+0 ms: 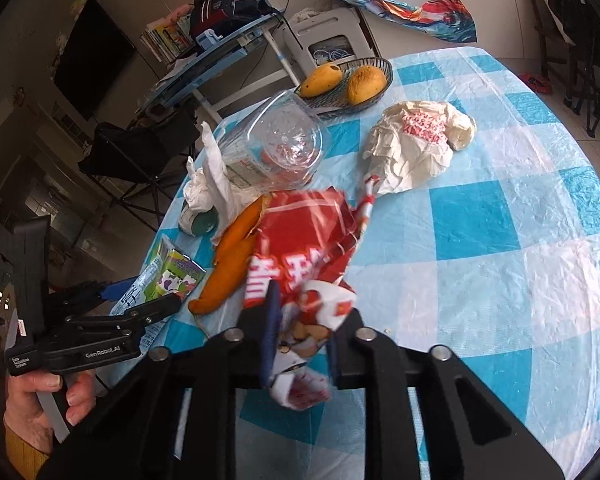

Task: Collect trash
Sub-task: 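Grasp the green-and-white drink carton with the left tool while the right tool grasps the red snack bag, then carry carton and snack bag over the yellow bucket and open both tools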

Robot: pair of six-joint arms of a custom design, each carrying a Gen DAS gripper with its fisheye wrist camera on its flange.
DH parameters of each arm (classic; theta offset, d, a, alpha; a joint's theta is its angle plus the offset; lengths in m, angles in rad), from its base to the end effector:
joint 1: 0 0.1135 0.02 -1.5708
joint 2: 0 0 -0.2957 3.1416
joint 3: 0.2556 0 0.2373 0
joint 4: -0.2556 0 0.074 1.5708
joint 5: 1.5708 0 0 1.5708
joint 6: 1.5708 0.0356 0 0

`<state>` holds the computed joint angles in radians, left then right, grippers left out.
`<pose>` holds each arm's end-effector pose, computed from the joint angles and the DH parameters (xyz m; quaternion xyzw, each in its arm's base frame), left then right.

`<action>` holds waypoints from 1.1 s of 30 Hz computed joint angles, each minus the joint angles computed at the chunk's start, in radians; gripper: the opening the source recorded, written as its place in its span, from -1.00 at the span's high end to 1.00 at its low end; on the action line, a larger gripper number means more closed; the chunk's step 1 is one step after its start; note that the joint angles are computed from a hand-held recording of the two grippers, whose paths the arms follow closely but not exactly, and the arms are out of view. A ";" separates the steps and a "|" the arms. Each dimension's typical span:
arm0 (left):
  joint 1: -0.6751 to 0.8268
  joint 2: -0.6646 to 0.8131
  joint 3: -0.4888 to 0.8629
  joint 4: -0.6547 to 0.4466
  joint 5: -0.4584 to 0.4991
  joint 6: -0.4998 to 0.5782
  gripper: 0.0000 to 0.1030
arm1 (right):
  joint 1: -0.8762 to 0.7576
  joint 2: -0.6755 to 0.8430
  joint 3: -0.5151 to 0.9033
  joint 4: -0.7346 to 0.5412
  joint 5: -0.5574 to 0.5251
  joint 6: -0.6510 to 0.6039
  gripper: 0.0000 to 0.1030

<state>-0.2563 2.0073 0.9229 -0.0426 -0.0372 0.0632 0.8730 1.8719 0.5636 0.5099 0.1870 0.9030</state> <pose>0.3412 -0.0881 0.1076 0.1511 0.9635 -0.0032 0.2208 0.1986 0.2266 0.1117 0.0490 0.9217 0.2364 0.3037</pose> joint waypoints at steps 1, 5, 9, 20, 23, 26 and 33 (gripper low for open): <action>-0.010 -0.003 -0.005 0.003 -0.009 0.005 -0.21 | -0.002 -0.013 -0.013 0.005 0.001 0.002 0.69; -0.036 -0.039 -0.038 0.028 0.012 0.026 -0.18 | 0.001 -0.045 -0.034 -0.002 0.012 -0.005 0.72; -0.017 -0.074 -0.063 0.060 0.039 -0.002 -0.18 | 0.016 -0.061 -0.034 -0.011 0.027 -0.004 0.72; 0.028 -0.235 -0.187 0.205 0.116 -0.117 -0.17 | 0.062 -0.107 -0.041 -0.015 0.072 -0.029 0.72; 0.046 -0.269 -0.218 0.231 0.157 -0.144 -0.17 | 0.081 -0.114 -0.048 -0.010 0.083 -0.021 0.72; 0.063 -0.300 -0.251 0.247 0.209 -0.169 -0.16 | 0.100 -0.124 -0.056 -0.009 0.094 -0.012 0.72; 0.054 -0.370 -0.341 0.284 0.235 -0.179 -0.17 | 0.188 -0.174 -0.086 -0.038 0.137 0.015 0.72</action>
